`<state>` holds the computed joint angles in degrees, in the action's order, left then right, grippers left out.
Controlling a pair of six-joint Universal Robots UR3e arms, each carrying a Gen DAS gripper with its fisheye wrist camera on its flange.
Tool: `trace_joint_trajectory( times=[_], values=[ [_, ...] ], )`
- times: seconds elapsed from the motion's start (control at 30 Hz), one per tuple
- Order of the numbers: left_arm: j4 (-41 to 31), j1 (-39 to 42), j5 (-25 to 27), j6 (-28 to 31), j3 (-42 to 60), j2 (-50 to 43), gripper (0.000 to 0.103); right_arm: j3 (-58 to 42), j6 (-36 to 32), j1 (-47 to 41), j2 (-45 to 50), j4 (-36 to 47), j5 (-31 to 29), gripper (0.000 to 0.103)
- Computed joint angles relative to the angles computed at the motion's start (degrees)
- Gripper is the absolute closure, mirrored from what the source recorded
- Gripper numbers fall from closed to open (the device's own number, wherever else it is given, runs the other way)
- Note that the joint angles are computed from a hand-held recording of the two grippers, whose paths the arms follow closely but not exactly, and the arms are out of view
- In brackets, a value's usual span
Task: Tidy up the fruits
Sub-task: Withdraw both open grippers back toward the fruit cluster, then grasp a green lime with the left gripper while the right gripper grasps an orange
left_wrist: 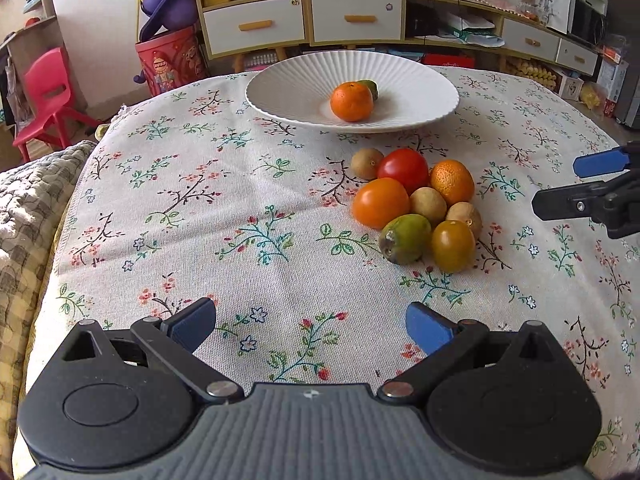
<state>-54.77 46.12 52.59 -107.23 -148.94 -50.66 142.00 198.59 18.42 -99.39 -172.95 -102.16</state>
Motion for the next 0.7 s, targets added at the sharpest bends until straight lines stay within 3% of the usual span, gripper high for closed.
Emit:
trace_joint_trajectory(
  times=[0.2,0.33,0.57,0.7],
  values=[
    [1.9,-0.4,-1.7,-0.8,0.0,-3.7,0.018,-1.2,0.2,1.4,3.0,-0.3,-2.4,0.001],
    [2.9,-1.8,-3.1,-0.2,0.7,-5.9,0.035,-2.0,0.2,2.0,4.9,-0.1,-3.7,0.002],
    [-1.6,-3.9,-4.8,3.3,3.4,-8.0,0.062,-4.0,-0.2,1.9,8.1,0.8,-4.0,0.002],
    [-0.5,-5.6,-5.3,3.3,4.4,-11.0,0.072,-4.7,0.0,1.8,9.3,0.6,-3.2,0.002]
  ],
)
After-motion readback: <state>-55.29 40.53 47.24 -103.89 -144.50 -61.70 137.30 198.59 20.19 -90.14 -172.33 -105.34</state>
